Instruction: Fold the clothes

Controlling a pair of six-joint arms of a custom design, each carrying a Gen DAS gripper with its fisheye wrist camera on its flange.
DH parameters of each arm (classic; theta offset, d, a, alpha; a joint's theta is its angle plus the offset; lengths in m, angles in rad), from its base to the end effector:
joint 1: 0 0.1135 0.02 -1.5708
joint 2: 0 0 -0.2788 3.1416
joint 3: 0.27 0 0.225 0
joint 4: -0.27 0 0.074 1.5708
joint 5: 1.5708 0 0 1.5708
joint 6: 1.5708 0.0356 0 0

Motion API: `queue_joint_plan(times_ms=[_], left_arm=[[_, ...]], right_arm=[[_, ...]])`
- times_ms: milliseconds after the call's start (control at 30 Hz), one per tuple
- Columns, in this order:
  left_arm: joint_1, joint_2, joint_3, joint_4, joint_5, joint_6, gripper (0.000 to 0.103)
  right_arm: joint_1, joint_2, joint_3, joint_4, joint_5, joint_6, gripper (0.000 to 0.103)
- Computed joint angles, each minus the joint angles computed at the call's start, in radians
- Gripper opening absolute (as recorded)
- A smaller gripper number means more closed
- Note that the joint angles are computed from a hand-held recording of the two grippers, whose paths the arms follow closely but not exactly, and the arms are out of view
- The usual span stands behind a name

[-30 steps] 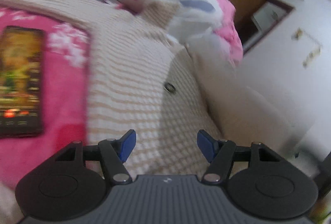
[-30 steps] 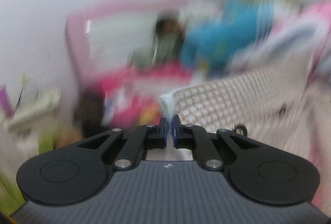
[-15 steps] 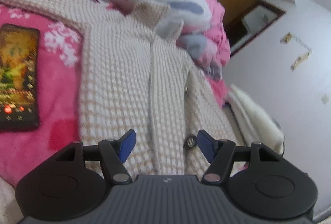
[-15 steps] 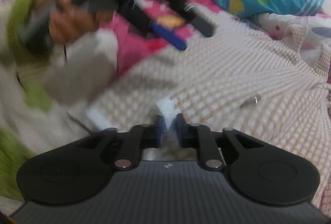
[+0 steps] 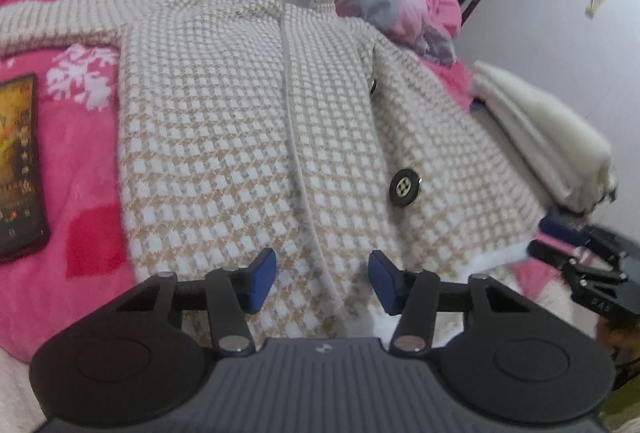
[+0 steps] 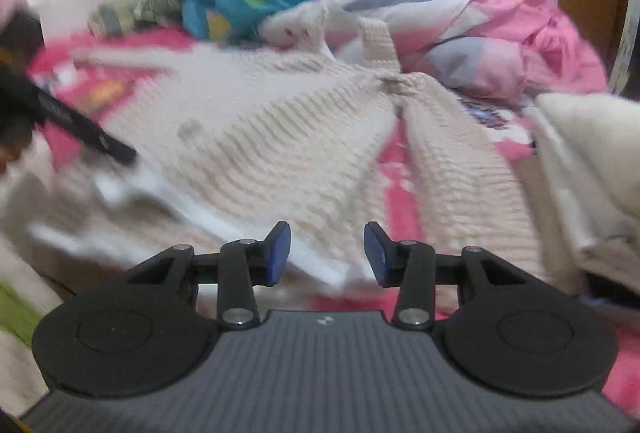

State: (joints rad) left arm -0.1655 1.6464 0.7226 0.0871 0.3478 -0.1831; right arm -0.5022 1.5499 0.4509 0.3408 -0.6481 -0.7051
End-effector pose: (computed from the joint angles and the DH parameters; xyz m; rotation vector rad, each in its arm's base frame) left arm 0.2857 -0.0600 0.1749 0.1419 2.4175 -0.5791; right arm 0.2212 -0.0969 0.1560 -0.5218 2.0875 0.0688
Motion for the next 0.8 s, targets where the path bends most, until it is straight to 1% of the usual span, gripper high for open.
queue_joint_plan(times_ms=[33, 133, 200, 233, 333, 400, 433, 533, 567, 633, 700, 800], left_arm=[[-0.015, 0.0, 0.006, -0.005, -0.028, -0.002, 0.049], [-0.044, 0.003, 0.011, -0.001, -0.081, -0.035, 0.043], [-0.051, 0.003, 0.01, 0.005, -0.098, -0.06, 0.041], [-0.054, 0.003, 0.011, 0.006, -0.103, -0.069, 0.04], [-0.058, -0.002, 0.012, -0.001, -0.112, -0.078, 0.04], [-0.058, -0.005, 0.015, -0.011, -0.113, -0.076, 0.04], [-0.059, -0.004, 0.019, -0.016, -0.112, -0.073, 0.04], [-0.054, 0.007, 0.037, -0.032, -0.102, -0.059, 0.044], [-0.056, 0.009, 0.042, -0.038, -0.103, -0.057, 0.045], [-0.058, 0.012, 0.052, -0.05, -0.101, -0.058, 0.048], [-0.057, 0.016, 0.058, -0.054, -0.095, -0.062, 0.049], [-0.06, 0.02, 0.058, -0.046, -0.101, -0.074, 0.049]], right_arm=[[0.008, 0.006, -0.012, 0.021, 0.006, -0.031, 0.04], [0.024, -0.008, -0.067, 0.061, -0.036, -0.118, 0.04], [0.078, 0.002, -0.107, 0.153, -0.021, -0.137, 0.04], [0.103, 0.02, -0.124, 0.205, -0.007, -0.142, 0.04], [0.155, 0.077, -0.141, 0.287, 0.063, -0.2, 0.038], [0.151, 0.099, -0.197, 0.412, 0.114, -0.239, 0.038], [0.133, 0.108, -0.198, 0.434, 0.119, -0.224, 0.038], [0.053, 0.11, -0.158, 0.41, 0.097, -0.108, 0.038], [0.036, 0.12, -0.152, 0.423, 0.089, -0.066, 0.038], [0.039, 0.155, -0.179, 0.539, 0.149, -0.001, 0.037], [0.027, 0.181, -0.183, 0.572, 0.14, 0.03, 0.037], [-0.011, 0.181, -0.206, 0.573, 0.023, -0.017, 0.036]])
